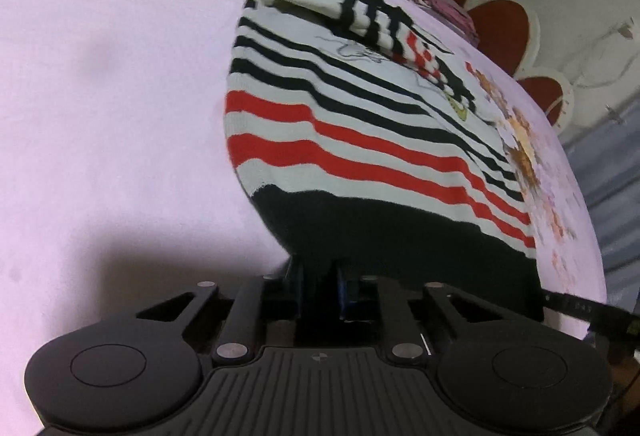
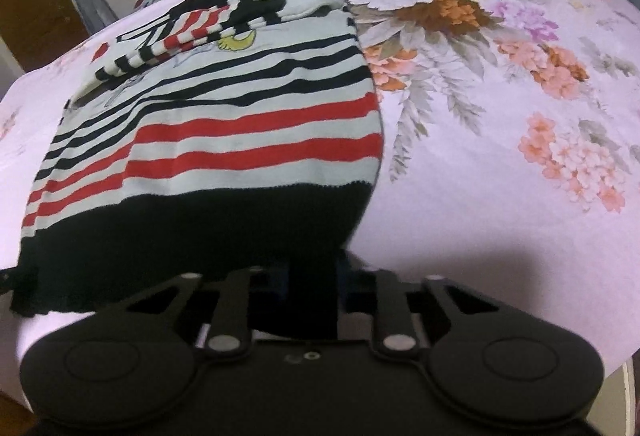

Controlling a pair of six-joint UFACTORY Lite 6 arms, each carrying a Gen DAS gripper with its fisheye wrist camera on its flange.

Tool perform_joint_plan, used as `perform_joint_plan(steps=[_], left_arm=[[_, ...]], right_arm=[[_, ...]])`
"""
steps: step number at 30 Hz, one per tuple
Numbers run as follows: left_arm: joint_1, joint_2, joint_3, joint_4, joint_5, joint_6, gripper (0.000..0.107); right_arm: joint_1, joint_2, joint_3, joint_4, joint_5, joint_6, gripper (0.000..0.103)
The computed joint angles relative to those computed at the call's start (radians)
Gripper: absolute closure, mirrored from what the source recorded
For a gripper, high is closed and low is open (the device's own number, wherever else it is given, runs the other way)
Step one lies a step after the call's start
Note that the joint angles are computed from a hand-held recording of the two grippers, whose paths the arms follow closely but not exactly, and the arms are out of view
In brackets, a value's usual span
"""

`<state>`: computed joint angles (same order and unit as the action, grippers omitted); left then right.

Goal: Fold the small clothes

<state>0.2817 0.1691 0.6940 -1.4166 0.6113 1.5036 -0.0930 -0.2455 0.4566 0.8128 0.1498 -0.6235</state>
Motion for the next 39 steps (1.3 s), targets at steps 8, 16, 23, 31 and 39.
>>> perform_joint_plan(steps=[8,16,23,31,39], left_arm=[[0.003,-0.037,0.066,-0.010,0.060,-0.004,0.099],[-0.040,-0.017,0.227,-0.082,0.052,-0.020,0.099],[-0.106,0.118,0.466,-0.076,0.007,-0.103,0.099],[-0.168,0.333,0.776,-0.075,-0.071,-0.189,0.099],[-0.228,0.675,1.294,0.165,-0.116,-0.528,0.099]], right_arm=[[-0.057,-0.037,0.063,0.153,0.097,-0.184,0.093],[-0.096,0.008,0.225,0.287,0.143,-0.338,0.093],[-0.107,0.207,0.468,0.391,0.160,-0.464,0.093],[-0.120,0.505,0.797,0.549,0.186,-0.540,0.093],[-0.109,0.845,1.222,0.406,0.185,-0.323,0.093]])
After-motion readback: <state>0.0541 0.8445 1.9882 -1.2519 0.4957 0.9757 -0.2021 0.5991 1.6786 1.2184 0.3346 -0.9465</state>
